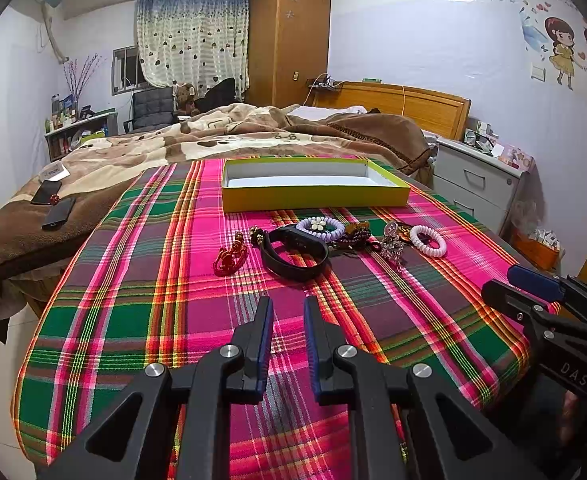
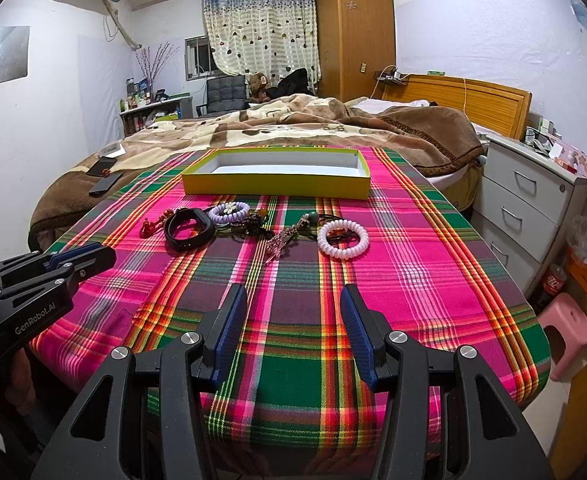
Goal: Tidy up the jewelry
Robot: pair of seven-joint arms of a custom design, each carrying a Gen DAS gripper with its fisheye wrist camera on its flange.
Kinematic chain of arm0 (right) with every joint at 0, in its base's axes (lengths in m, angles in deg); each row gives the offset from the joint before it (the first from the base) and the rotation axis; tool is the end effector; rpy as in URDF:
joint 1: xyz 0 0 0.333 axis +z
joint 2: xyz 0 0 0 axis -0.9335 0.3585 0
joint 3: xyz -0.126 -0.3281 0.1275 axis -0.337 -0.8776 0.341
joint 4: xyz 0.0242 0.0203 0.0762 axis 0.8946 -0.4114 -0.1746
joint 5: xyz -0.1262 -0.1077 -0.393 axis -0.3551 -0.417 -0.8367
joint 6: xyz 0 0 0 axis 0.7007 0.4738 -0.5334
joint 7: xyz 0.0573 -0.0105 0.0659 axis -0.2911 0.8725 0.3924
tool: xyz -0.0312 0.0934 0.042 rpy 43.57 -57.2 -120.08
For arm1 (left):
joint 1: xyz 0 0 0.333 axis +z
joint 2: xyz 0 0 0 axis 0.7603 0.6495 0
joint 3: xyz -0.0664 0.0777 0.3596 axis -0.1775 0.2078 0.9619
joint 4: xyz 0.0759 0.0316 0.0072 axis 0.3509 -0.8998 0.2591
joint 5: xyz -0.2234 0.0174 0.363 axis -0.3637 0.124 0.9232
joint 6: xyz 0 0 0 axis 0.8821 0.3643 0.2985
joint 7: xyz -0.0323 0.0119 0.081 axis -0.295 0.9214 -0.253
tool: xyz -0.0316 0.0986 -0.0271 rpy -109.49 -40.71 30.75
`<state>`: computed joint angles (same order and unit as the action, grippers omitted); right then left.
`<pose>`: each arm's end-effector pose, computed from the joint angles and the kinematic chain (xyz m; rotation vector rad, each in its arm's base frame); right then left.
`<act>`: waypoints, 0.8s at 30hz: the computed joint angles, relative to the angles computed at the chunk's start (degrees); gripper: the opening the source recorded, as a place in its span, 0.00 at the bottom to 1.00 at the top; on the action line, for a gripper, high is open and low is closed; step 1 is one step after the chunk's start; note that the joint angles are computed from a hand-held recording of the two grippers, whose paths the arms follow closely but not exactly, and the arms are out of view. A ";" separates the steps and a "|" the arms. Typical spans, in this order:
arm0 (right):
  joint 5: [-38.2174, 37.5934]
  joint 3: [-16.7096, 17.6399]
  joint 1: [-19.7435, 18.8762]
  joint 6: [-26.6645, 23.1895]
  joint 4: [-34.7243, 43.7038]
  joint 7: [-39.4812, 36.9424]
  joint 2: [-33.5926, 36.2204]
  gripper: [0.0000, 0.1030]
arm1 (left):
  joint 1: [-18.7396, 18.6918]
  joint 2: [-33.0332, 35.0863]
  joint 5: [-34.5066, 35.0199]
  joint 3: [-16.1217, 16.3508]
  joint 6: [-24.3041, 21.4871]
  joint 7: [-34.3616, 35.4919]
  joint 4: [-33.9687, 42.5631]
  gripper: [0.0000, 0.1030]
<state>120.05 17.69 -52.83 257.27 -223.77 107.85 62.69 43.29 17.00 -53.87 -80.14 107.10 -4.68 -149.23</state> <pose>0.4662 0.0828 0.4520 -1.5525 1.6929 -0.8707 0.5187 -0.2015 0.4528 -1.3537 2.0060 -1.1097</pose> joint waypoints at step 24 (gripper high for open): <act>0.51 0.06 0.01 0.02 0.12 -0.57 -0.12 0.48 | 0.66 -0.42 2.24 -0.08 0.24 -2.66 0.05 0.14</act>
<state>120.57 17.75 -52.81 257.29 -223.66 107.28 62.57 43.95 16.58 -51.62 -80.22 107.34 -7.34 -149.18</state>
